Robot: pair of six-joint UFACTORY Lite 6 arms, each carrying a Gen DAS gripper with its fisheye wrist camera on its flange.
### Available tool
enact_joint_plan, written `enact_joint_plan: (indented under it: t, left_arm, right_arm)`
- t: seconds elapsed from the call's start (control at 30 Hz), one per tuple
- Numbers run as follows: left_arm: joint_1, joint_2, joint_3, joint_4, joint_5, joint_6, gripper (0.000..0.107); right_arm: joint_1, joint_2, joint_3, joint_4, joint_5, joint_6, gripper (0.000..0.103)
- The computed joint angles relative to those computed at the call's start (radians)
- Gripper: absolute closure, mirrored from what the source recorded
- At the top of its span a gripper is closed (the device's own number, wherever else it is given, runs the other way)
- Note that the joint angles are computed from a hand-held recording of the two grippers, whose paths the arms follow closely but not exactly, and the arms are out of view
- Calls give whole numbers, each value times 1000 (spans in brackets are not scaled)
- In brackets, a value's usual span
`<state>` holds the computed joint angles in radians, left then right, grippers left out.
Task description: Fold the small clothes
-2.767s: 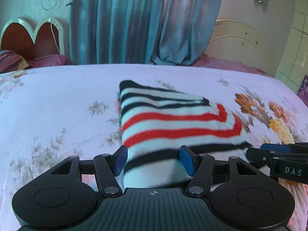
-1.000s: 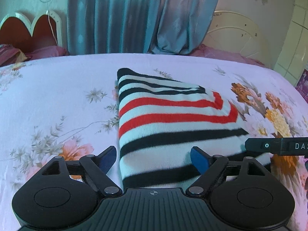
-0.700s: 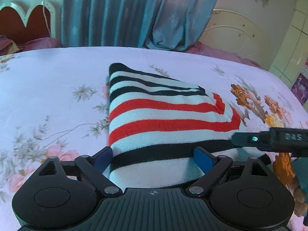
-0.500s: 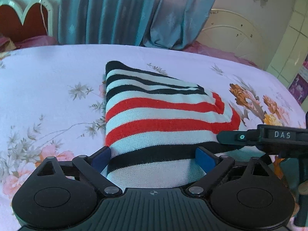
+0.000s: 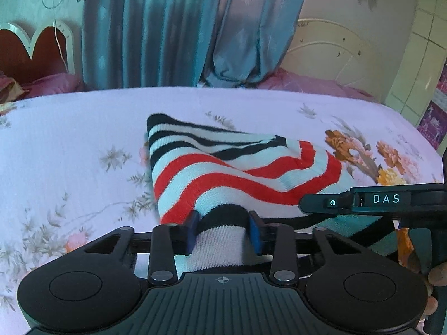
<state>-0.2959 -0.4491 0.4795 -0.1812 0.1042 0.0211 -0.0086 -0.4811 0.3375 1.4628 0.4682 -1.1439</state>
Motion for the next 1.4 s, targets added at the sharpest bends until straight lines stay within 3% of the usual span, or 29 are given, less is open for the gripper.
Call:
enact_joint_plan:
  t: [0.23,0.37,0.43,0.63,0.77,0.93,1.07,1.1,1.17,1.23,1.33,1.4]
  left_arm:
    - [68,-132,-6,-306,90,338,78]
    - [177,-229,4,-414,214,509,79]
    - [308,-271,6,-554,314,705,80]
    - [934,-240,72,-843,754,1282,80]
    - [1331,61,244,-924,1022,1629,80]
    - [1542,490,577,-931,1134,1806,80]
    - [1582,813,912,-950,1157,1856,81]
    - [1582,870,976,-961,1153,1861,84]
    - [1592,996,1114,-992,1159,1888,107]
    - [1591,1095,1230,-998,1147,1882,107]
    - [1590,1217,1346,-933,1058,1843,107]
    - [1594,1289,1401,-875,1018,1809,107]
  right_arm:
    - [28,-103,0,-56,9,118,72]
    - [184,-117,52,-113,-93,261,73]
    - [277,-120,75,-156,-159,353,73]
    - [652,36,223,-208,-441,594,73]
    - [892,257,405,-96,-646,593,73]
    - [1091,619,773,89,-809,497,73]
    - [1140,924,1116,176,-842,420,73]
    - [1146,990,1195,216,-845,381,73]
    - [1148,1132,1370,329,-846,255,73]
    - [1149,1248,1517,466,-855,99,73]
    - [1167,1344,1632,560,-897,-21,72]
    - [1159,1301,1559,531,-890,40,71]
